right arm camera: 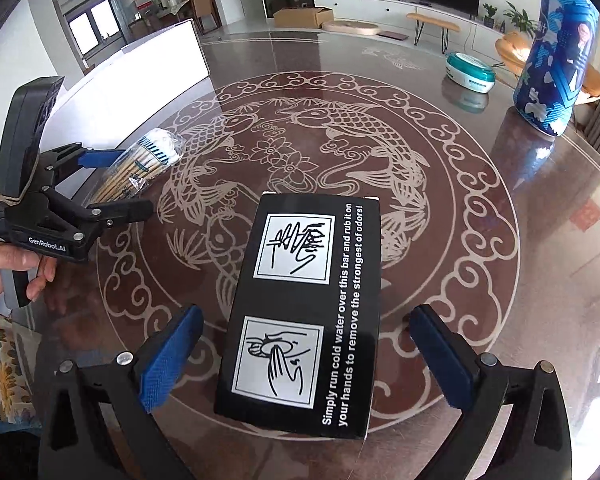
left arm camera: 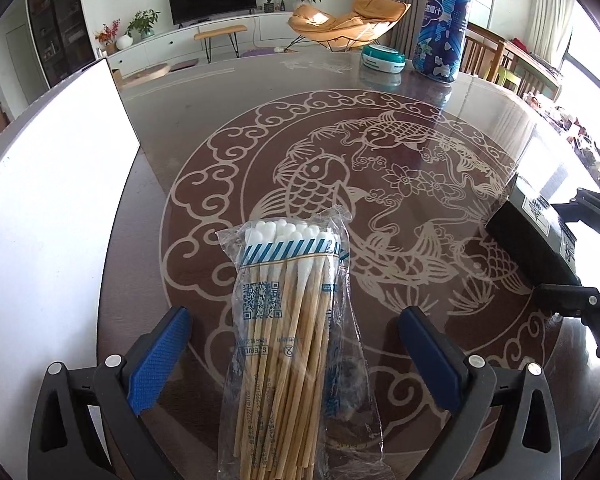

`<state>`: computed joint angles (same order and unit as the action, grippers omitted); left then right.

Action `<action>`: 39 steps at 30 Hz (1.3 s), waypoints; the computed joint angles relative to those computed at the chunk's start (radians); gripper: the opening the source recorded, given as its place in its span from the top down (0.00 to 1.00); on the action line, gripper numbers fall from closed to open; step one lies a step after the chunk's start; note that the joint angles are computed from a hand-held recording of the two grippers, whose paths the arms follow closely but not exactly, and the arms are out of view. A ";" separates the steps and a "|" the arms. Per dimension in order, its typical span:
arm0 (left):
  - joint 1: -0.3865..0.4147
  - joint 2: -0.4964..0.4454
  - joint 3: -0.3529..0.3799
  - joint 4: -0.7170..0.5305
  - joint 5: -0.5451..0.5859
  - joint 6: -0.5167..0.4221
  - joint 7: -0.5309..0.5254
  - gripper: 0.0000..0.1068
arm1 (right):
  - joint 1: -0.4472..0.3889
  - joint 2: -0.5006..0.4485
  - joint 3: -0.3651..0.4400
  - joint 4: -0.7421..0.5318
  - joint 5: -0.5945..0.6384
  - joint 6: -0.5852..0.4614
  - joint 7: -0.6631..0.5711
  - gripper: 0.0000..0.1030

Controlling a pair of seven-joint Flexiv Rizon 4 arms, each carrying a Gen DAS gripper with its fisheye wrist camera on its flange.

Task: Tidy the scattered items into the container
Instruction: 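Hold the cotton swabs in the left tool while the right tool grasps and lifts the soap box, then carry the cotton swabs and soap box over the white box with both tools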

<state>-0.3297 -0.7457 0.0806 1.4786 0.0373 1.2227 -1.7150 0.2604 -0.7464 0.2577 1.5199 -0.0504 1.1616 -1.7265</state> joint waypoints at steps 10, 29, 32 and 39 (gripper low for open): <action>0.019 0.013 -0.038 0.014 -0.005 -0.010 0.062 0.08 | 0.044 -0.006 -0.051 -0.056 -0.080 -0.160 0.062 0.00; 0.004 0.198 -0.108 0.258 -0.125 0.159 -0.003 0.70 | 0.057 0.169 -0.021 0.092 -0.040 -0.131 0.040 0.43; 0.025 0.281 -0.110 0.311 -0.142 0.195 -0.001 0.70 | 0.081 0.178 -0.004 0.029 -0.040 -0.143 0.024 0.43; -0.005 0.502 0.116 0.399 0.060 0.137 -0.184 0.70 | 0.185 0.096 0.084 -0.296 0.037 -0.251 -0.057 0.42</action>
<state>-0.3346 -0.2440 0.1962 1.8780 0.0968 1.3601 -1.8988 0.4454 -0.6508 0.3413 1.2244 -0.0136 0.9105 -1.7835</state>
